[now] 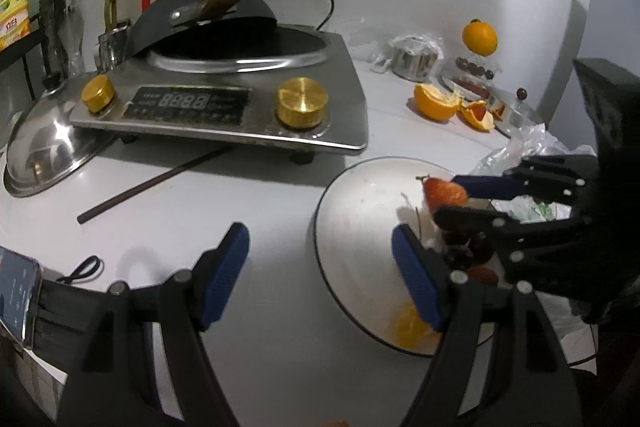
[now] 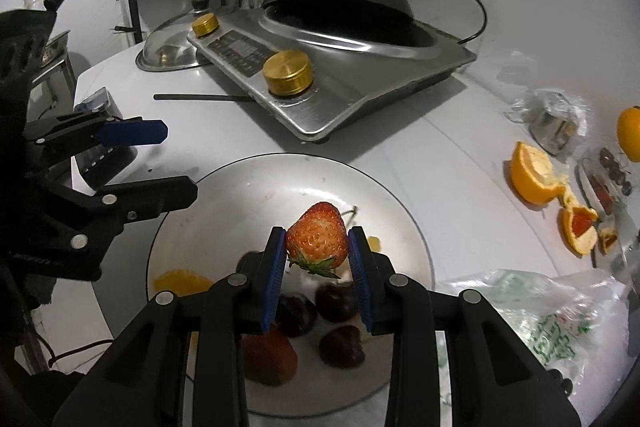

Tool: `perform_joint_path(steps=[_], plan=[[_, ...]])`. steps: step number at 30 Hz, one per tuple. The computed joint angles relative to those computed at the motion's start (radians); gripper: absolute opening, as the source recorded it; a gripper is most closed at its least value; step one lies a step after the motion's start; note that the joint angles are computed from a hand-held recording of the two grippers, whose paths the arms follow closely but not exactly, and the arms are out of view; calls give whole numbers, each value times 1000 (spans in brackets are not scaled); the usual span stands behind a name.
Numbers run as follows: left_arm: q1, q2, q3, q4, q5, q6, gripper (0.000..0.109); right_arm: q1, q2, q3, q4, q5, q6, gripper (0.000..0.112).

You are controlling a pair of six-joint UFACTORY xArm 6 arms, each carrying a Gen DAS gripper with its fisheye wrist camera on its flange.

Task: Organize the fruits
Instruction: 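Open the left gripper to drop the orange segment while the right gripper releases the strawberry onto the plate, then move both open grippers back over the cherries on the bag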

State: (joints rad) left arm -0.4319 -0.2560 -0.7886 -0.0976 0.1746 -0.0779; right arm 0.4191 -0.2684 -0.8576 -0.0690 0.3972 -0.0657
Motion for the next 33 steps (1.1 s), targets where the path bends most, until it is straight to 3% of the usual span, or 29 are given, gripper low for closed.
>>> perform_joint_path(steps=[14, 18, 33], plan=[[3, -17, 26, 1, -6, -32, 75, 4, 76, -36, -9, 5, 35, 34], [1, -27, 32, 27, -5, -57, 75, 1, 76, -38, -20, 6, 54, 42], [-42, -49, 18, 179, 6, -201, 75, -26, -86, 66, -16, 0, 49, 43]])
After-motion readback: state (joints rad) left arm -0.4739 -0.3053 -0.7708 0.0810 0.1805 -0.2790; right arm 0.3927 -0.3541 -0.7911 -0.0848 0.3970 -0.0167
